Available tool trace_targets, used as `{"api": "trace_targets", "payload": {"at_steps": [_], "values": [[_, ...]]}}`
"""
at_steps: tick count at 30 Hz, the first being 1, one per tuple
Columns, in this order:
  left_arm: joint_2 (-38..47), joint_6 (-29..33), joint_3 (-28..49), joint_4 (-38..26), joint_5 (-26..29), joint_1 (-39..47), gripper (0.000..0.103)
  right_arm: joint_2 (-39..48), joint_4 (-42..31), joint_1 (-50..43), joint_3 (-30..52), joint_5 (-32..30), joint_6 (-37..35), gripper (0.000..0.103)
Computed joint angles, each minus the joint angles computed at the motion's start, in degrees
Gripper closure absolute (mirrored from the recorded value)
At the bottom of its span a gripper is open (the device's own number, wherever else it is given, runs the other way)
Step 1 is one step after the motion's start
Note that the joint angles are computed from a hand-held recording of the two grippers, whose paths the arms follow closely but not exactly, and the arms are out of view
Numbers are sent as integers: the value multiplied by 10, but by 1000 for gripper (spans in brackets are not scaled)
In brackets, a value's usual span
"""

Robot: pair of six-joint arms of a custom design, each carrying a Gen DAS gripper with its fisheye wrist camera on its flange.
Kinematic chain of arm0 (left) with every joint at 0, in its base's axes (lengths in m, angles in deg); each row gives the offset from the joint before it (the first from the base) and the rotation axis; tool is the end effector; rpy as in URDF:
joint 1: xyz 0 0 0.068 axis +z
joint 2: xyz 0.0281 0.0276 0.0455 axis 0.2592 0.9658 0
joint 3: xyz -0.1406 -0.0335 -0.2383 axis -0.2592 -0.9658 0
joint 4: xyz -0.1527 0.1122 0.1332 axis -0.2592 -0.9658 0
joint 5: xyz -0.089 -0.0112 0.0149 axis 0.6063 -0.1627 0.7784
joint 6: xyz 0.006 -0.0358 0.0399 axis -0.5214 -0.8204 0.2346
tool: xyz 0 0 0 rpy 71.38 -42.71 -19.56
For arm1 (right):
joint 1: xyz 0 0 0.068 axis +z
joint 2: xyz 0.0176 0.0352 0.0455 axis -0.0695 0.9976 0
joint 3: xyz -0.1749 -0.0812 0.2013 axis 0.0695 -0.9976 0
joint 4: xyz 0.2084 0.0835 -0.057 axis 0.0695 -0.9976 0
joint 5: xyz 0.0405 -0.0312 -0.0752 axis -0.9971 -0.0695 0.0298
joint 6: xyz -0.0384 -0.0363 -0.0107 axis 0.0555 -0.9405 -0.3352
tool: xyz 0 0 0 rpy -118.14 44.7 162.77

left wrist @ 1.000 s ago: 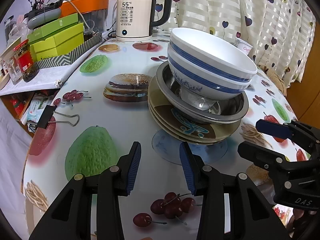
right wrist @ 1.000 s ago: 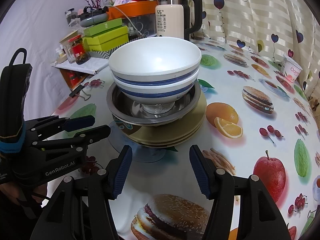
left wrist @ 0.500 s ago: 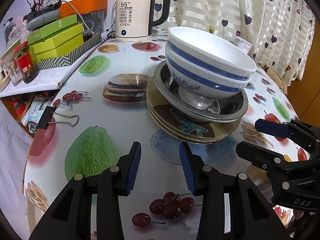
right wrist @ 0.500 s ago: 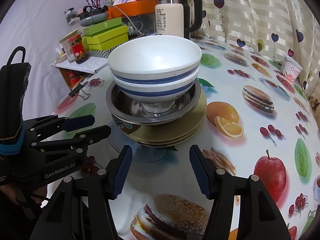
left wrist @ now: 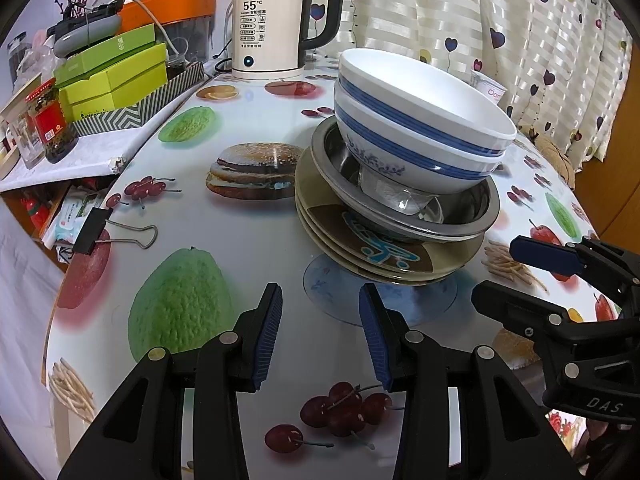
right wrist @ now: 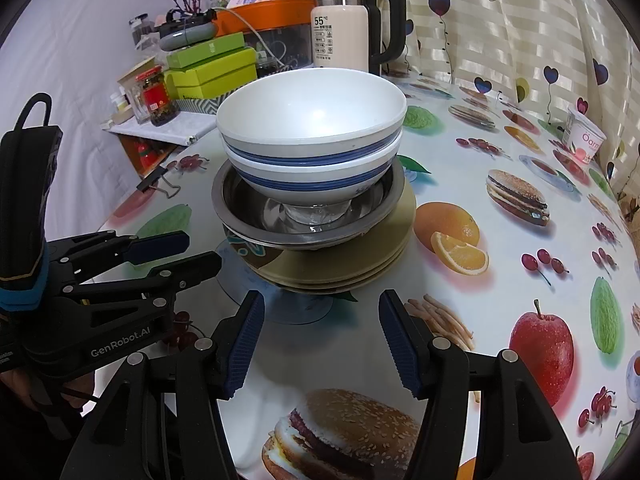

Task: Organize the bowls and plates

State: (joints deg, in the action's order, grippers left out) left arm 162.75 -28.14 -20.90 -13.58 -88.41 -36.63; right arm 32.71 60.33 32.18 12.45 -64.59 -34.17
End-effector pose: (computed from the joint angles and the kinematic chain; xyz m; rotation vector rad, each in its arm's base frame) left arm 0.1948 -0.2263 0.1455 0.1791 2.4680 -0.2094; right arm 0.1845 0.1303 0.1669 -0.3931 2.4533 0.2663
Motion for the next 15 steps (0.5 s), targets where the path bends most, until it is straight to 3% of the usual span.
{"api": "trace_targets", "payload": {"at_steps": [15], "values": [[1,4,-3,8,7,3,62,5,0,-1,3,-2,-1,43]]}}
